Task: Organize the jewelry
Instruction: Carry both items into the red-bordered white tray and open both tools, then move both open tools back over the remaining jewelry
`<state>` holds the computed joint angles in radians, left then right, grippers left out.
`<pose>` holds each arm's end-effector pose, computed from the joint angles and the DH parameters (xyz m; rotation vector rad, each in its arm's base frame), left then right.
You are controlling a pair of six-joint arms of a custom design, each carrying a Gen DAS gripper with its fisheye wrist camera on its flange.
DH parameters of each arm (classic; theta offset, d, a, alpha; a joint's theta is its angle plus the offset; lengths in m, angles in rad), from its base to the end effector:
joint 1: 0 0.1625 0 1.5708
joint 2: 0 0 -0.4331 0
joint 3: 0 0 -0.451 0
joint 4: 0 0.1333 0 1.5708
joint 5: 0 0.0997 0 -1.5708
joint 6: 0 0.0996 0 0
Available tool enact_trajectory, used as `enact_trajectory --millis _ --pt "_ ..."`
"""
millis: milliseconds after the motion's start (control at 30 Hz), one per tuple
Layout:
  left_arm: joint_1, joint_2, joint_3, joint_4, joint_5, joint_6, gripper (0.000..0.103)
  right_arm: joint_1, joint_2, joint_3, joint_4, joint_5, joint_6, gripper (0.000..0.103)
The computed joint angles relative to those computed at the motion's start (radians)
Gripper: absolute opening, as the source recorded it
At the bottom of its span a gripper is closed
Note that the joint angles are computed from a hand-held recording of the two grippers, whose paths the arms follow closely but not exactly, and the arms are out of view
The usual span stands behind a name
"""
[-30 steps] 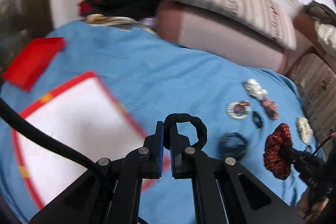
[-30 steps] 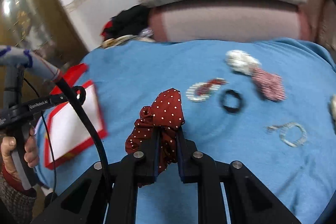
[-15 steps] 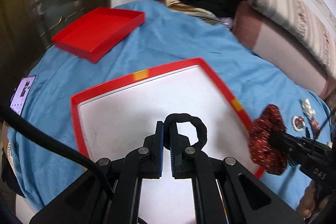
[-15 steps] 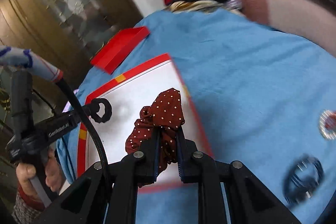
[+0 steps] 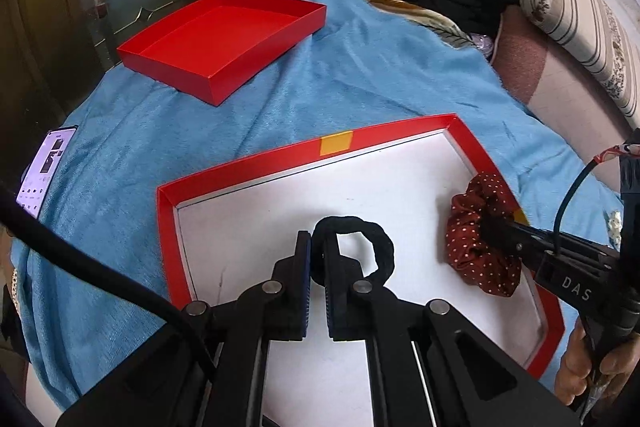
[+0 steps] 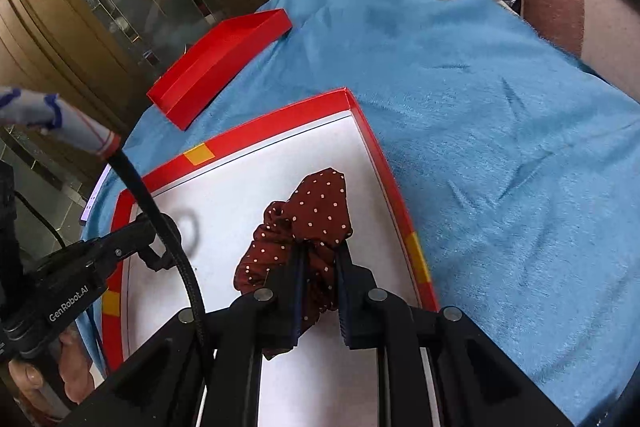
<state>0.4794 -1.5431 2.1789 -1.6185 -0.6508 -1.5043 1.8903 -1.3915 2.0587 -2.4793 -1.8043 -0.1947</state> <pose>-0.2785 -0.3843 0.2221 -0.1282 2.2269 -0.8724 0.2779 -0.4890 0.2393 0.6978 -2.8163 0.3723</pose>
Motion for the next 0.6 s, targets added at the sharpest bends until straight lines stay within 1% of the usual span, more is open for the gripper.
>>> enact_trajectory --millis 67,100,133,167,200,233,333,400,500,533,567,600 --pt "-0.003 0.006 -0.006 0.033 0.009 -0.031 0.010 0.006 0.005 0.001 -0.011 -0.019 0.001 0.038" --pt "-0.004 0.005 -0.006 0.039 0.011 -0.042 0.021 0.007 0.000 0.002 -0.007 -0.020 0.001 0.052" --pt "-0.004 0.001 -0.002 0.029 0.012 -0.039 0.036 0.009 -0.002 0.001 -0.010 -0.020 -0.001 0.055" --pt "-0.009 -0.005 0.005 0.016 0.017 -0.037 0.043 0.011 -0.013 0.005 -0.012 -0.020 -0.008 0.056" --pt "-0.016 -0.008 0.006 0.020 0.023 -0.045 0.054 0.014 -0.023 0.006 -0.011 -0.019 -0.016 0.057" --pt "-0.021 -0.008 0.005 0.031 0.028 -0.056 0.056 0.017 -0.044 0.013 -0.008 -0.016 -0.028 0.059" --pt "-0.039 -0.014 0.003 0.036 0.030 -0.059 0.059 0.011 -0.105 0.043 -0.014 -0.016 -0.061 0.065" --pt "-0.055 -0.014 -0.002 0.059 0.037 -0.078 0.062 0.001 -0.144 0.069 -0.015 -0.031 -0.060 0.065" --pt "-0.073 -0.008 -0.010 0.102 0.042 -0.110 0.062 0.006 -0.162 0.103 -0.025 -0.143 -0.060 0.065" --pt "-0.079 -0.005 -0.013 0.115 0.040 -0.124 0.062 0.009 -0.161 0.117 -0.026 -0.195 -0.069 0.055" --pt "-0.085 -0.003 -0.014 0.121 0.038 -0.134 0.062 0.009 -0.160 0.124 -0.019 -0.224 -0.068 0.042" --pt "-0.090 -0.004 -0.013 0.117 0.036 -0.136 0.062 0.004 -0.161 0.126 0.009 -0.243 -0.057 0.012"
